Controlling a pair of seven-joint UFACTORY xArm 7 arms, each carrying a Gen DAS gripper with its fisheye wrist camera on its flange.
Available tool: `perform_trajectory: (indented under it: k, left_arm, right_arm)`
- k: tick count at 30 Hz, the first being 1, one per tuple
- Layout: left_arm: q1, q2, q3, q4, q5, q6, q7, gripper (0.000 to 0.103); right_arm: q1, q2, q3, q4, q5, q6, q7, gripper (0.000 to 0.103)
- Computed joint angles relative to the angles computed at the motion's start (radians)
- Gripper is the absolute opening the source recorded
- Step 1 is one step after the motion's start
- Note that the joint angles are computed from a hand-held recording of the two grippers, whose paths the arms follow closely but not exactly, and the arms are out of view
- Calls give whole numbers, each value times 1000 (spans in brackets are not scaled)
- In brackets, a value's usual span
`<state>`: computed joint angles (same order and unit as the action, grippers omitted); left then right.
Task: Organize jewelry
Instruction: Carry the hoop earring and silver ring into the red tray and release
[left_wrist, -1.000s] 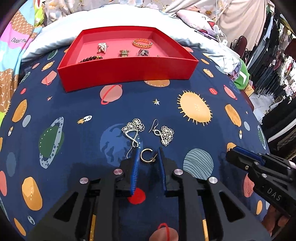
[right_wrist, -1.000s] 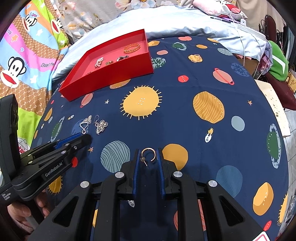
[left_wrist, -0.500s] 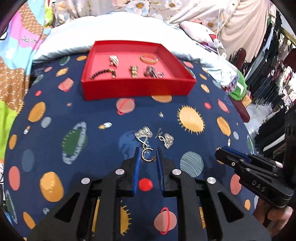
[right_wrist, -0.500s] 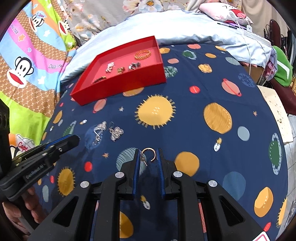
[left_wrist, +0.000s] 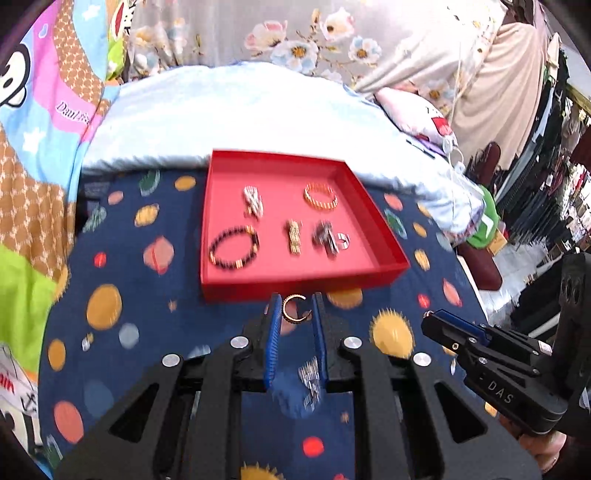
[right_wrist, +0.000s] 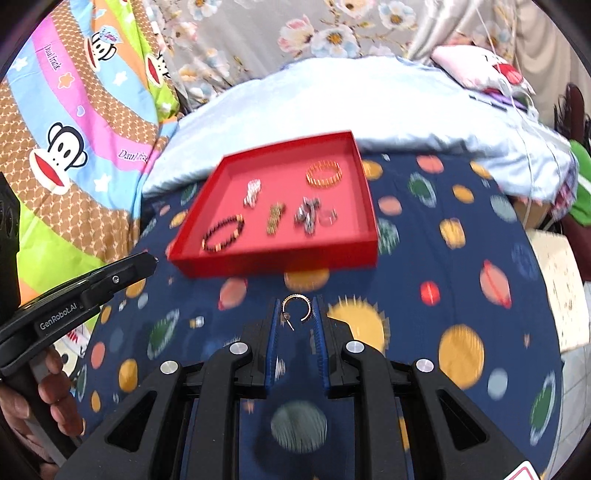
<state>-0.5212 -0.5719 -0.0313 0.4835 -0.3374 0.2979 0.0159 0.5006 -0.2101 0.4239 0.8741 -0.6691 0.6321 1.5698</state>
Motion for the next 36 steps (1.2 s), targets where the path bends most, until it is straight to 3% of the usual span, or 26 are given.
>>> perform_trajectory:
  k: [10,14,18,28,33,36]
  left_arm:
    - [7,303,32,226,-58,-104,91,16]
    - [47,421,1,317,-84,-137,120,16]
    - [85,529,-28,416,-155,-115,178,16]
    - [199,686,-110,548,35,-107,26,16]
    - [222,696,-114,563,129,-105,-75,28]
    - [243,639,-131,519,108,-125,-56,34]
  right_arm:
    - [-35,196,-127,172,-52,-90,-139,16]
    - [-31,287,-189,245,-33,-120,-189,16]
    - [-18,361,-240,302,16,-159,-245,16]
    - [35,525,-319,456,142,-178,-417,17]
    - [77,485,-375,433,72,-183,-344,22]
    - [78,398,-373,366,11,-179,-270,24]
